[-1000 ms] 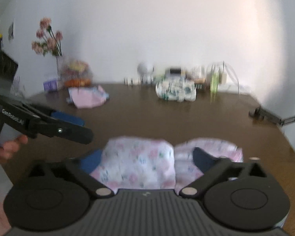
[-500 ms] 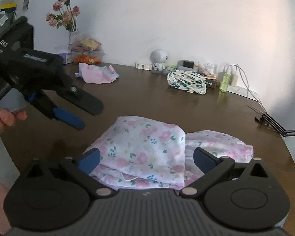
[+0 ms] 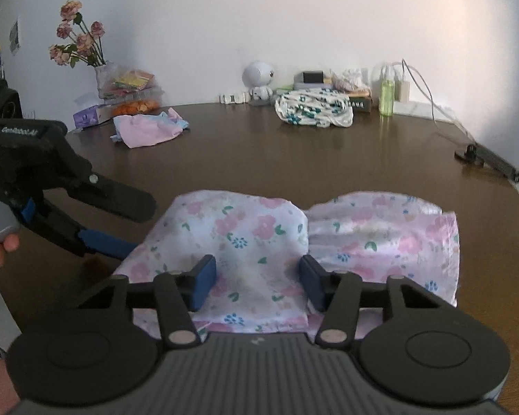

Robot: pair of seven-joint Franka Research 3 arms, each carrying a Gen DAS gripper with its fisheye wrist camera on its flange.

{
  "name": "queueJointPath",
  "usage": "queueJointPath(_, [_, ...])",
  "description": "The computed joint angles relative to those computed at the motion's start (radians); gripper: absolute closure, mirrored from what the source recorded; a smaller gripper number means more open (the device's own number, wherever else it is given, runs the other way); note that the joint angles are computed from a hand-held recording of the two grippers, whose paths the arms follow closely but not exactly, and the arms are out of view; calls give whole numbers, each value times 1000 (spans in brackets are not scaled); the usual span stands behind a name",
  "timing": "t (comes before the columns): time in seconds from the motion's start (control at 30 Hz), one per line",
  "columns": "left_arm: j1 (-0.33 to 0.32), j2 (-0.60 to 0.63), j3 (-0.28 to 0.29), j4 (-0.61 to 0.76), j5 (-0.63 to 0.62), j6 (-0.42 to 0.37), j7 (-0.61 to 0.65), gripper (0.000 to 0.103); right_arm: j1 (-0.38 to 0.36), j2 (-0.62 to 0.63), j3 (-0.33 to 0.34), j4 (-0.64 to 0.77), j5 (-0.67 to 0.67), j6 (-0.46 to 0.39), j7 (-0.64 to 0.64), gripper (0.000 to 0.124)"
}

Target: Fold clothes

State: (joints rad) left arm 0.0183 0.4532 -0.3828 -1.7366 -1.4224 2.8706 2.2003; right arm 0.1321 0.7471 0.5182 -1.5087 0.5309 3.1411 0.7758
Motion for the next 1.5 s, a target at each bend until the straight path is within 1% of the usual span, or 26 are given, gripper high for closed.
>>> queueJointPath(0.07, [8,14,-7,15,-27,-12,18,31,-27,11,31,3,12,-6,-7,71])
queueJointPath(0.17, [3,32,-3,37,-27,-17,17,37,-56,25,67,4,30,-2,-24,71])
queueJointPath(0.23, [3,45,-4,51,-25,-19,16,39,-64,32,80,6,35,4,-34,71])
queueJointPath(0.33, [2,62,-8,72,-8,-20,22,40,-84,43,106,9,41,7,-49,70])
queueJointPath(0.4, [0,77,-10,89,20,-18,15,45,-93,47,117,9,43,7,-58,70])
queueJointPath(0.43, [2,84,-13,96,35,-16,11,49,-95,48,120,10,43,6,-62,70])
queueJointPath(0.57, [18,114,-33,124,86,-8,-3,60,-104,50,129,9,45,7,-77,71])
queueJointPath(0.6, [20,121,-35,131,107,-5,-10,62,-104,51,129,10,46,6,-79,71])
queueJointPath(0.63, [19,127,-33,138,142,0,-24,66,-104,52,128,11,47,6,-82,71])
queueJointPath(0.8, [17,140,-34,150,307,8,-83,69,-106,54,134,7,47,23,-89,71])
queueJointPath(0.87, [1,135,-15,146,392,3,-147,77,-103,53,131,4,41,27,-85,70])
queueJointPath(0.93, [6,125,-22,134,436,7,-181,81,-95,50,119,7,31,22,-78,69])
queueJointPath(1.0, [-1,109,-19,117,487,23,-234,82,-94,46,118,8,27,16,-76,65])
queueJointPath(1.07, [-2,94,-24,98,522,43,-286,83,-136,49,179,-16,30,50,-107,50])
queueJointPath(1.1, [0,86,-28,88,537,52,-310,83,-168,52,226,-39,20,88,-132,47])
queueJointPath(1.13, [0,79,-29,79,555,61,-338,83,-199,54,274,-70,-7,138,-157,41])
queueJointPath(1.17, [-4,71,-26,70,575,68,-374,84,-219,51,303,-100,-38,180,-174,36])
queueJointPath(1.2, [-8,65,-23,63,596,74,-409,84,-224,40,312,-128,-70,215,-186,31])
queueJointPath(1.27, [-31,56,1,59,657,77,-492,84,-192,4,276,-169,-116,262,-198,26])
queueJointPath(1.3, [-47,51,20,58,695,75,-537,84,-162,-12,243,-181,-127,278,-199,26])
queueJointPath(1.37, [-81,41,60,59,771,62,-631,84,-80,-41,157,-191,-131,301,-197,26])
queueJointPath(1.4, [-93,37,75,61,805,54,-672,84,-35,-54,110,-194,-129,312,-197,26])
queueJointPath(1.43, [-101,34,85,64,833,47,-708,84,24,-67,48,-191,-115,318,-198,26])
queueJointPath(1.5, [-112,27,98,66,883,37,-773,84,166,-80,-98,-174,-67,338,-204,26])
